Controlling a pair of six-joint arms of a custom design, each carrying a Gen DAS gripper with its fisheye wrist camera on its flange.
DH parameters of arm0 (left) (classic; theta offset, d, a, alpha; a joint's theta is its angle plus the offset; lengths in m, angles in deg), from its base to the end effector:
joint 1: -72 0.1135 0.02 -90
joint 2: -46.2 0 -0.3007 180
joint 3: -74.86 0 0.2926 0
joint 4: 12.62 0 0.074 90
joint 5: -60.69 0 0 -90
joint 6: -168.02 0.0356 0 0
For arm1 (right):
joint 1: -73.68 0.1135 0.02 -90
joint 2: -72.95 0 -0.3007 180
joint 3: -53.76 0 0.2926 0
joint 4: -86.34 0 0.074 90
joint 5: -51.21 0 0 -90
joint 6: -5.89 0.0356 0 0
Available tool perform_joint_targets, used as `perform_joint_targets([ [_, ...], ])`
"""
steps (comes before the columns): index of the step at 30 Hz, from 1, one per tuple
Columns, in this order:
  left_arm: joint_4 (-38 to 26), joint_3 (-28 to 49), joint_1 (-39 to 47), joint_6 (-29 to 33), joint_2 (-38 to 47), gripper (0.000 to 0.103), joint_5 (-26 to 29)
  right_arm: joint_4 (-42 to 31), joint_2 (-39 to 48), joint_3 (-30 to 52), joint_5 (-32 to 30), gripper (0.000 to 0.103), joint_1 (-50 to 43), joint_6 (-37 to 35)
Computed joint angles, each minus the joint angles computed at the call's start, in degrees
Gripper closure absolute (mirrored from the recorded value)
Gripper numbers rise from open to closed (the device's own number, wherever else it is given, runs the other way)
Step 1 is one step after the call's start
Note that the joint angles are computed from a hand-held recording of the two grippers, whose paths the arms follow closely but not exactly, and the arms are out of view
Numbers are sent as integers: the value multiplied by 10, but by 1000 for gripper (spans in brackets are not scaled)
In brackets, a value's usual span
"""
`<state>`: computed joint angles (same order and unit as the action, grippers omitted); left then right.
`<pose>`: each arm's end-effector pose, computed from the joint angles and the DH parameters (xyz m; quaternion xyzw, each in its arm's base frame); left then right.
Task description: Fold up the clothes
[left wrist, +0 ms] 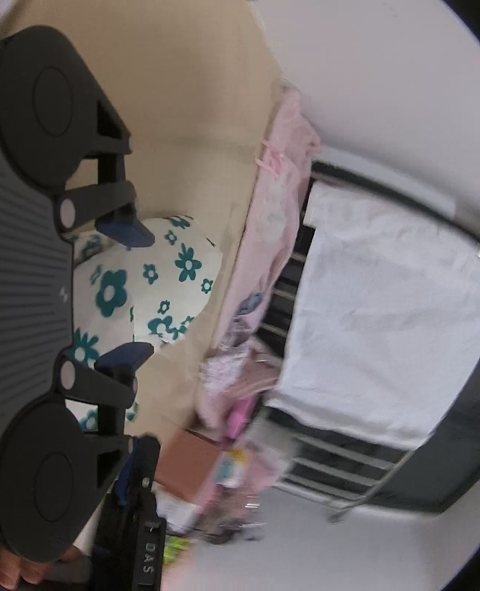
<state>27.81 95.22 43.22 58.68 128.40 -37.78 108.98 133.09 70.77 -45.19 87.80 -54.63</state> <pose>0.1944 -0.1008 0.1136 0.0263 0.8245 -0.1734 0.5380 0.1797 0.0493 0.1360 0.0781 0.8172 0.2540 0.5114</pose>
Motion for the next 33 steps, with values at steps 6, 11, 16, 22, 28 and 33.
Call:
perform_joint_targets([
  [6, -22, 36, 6, -13, 61, 62, -5, 45, 156, 47, 101, 93, 35, 16],
  [11, -4, 20, 36, -10, 34, 64, 37, 87, 131, 4, 143, 91, 11, 12],
  [16, -77, 40, 94, 95, -42, 51, 171, 10, 23, 22, 126, 62, 73, -239],
  [22, -153, 110, 58, 154, 38, 57, 136, -93, 201, 166, 87, 94, 66, -233],
  [28, -235, 137, 127, 134, 5, 51, 225, -120, 184, 163, 129, 93, 106, -240],
  [33, -359, 269, 127, 131, 54, 14, 146, -157, 196, 214, 28, 73, 13, -205],
])
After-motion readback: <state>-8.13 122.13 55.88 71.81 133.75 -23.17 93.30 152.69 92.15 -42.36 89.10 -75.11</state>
